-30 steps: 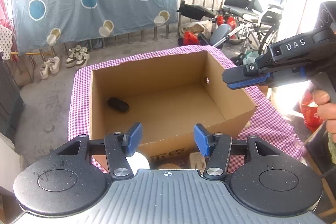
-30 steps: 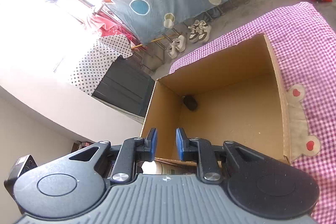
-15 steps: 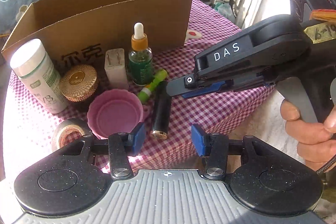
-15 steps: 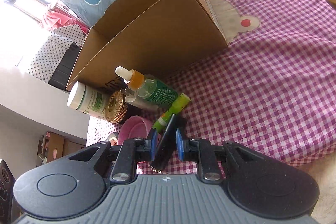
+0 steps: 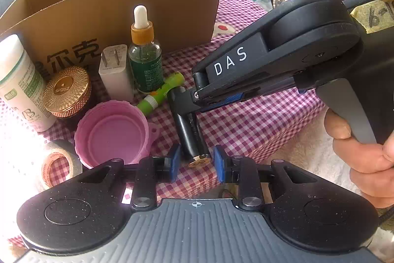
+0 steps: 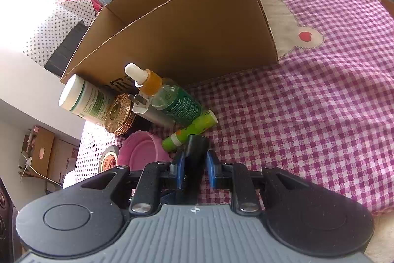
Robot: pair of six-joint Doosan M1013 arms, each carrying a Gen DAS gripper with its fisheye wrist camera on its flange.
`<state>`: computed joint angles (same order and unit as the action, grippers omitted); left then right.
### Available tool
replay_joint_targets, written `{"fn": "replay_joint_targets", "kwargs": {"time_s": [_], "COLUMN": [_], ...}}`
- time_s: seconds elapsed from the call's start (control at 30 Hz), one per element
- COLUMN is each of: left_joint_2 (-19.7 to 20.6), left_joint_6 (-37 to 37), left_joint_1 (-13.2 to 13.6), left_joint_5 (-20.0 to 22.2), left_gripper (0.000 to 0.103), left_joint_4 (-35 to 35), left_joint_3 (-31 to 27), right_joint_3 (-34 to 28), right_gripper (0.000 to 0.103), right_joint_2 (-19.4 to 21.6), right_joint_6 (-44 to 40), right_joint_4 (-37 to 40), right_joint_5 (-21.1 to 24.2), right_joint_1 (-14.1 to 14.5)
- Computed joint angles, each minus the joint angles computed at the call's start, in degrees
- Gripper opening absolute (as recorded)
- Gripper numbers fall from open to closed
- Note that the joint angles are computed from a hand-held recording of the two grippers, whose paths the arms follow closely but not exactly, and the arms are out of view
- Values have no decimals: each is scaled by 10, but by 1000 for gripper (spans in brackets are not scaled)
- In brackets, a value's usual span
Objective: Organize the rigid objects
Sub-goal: 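Grasp the black lipstick tube with the right tool and lift, then carry the tube into the box and open the right tool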
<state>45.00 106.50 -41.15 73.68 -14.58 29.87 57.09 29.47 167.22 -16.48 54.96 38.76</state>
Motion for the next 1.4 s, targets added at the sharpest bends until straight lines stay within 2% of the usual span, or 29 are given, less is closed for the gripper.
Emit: {"fn": "replay_joint_targets", "kwargs": {"time_s": [0.23,0.4,0.7,1.07,1.23,1.4], "left_joint_2": [21,26,8,-34,-55,-69], "left_joint_6": [1,-1,17,47,60,65], "left_joint_1": [-2,3,10,10,9,9], "left_joint_5": [6,2,-30,-77,-124,-170], "left_gripper": [29,30,31,31,31,31], "left_joint_4": [8,-15,-39,-63,-63,-54], "left_joint_3": [-37,-46,-7,51,73,82], "right_joint_3": [-17,-32,10,45,27,-8], "right_gripper": [22,27,25,24,25,25], "right_joint_2": [7,16,-3,-33,-35,-27], "right_joint_6": [-55,-78,-33,61,80,61], "right_joint_4": [41,55,46,-39,-104,-139], "right_joint_5": [18,36,-25,-47,-40,-35], "right_joint_1": [-10,-13,-16,7,22,29]}}
